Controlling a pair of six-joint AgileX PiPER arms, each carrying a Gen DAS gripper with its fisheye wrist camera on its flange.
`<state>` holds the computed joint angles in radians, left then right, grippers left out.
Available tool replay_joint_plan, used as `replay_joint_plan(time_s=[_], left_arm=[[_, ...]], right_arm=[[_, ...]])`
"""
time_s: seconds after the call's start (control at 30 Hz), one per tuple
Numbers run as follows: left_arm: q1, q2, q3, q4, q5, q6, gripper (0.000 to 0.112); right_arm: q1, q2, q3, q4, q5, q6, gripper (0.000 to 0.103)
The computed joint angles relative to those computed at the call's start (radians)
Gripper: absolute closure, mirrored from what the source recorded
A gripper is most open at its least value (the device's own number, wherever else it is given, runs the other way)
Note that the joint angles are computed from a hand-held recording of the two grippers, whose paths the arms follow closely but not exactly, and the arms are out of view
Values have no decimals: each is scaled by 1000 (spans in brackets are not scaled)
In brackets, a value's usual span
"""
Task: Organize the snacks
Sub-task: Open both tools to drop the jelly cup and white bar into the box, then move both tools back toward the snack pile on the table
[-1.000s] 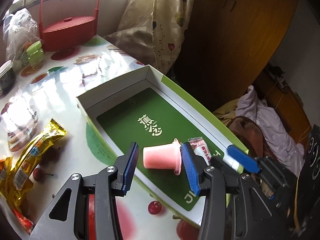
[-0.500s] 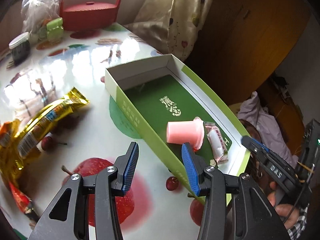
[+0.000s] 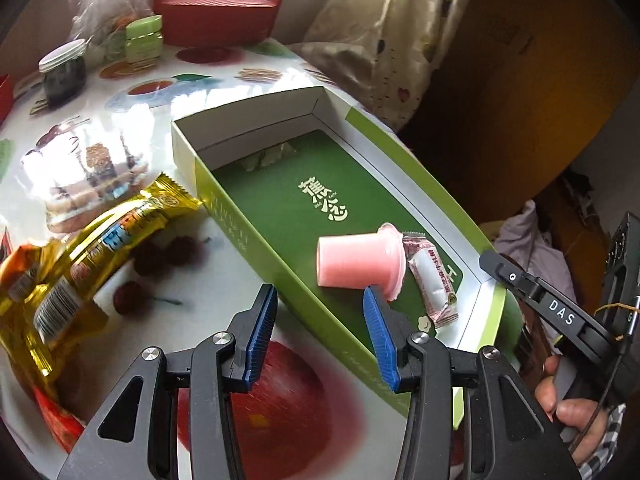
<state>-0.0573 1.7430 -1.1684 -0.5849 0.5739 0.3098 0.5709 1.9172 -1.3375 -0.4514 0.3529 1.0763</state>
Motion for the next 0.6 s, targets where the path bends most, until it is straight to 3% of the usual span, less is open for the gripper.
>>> replay_joint_plan(time_s=[0.37,0.6], left_arm=[[79,45,-53,-14,-12,13,66],[94,61,-85,23,-17,-22,66]], right_arm=[[26,144,-232,146,74,-133,83],[34,196,-318,180,101,-132,82]])
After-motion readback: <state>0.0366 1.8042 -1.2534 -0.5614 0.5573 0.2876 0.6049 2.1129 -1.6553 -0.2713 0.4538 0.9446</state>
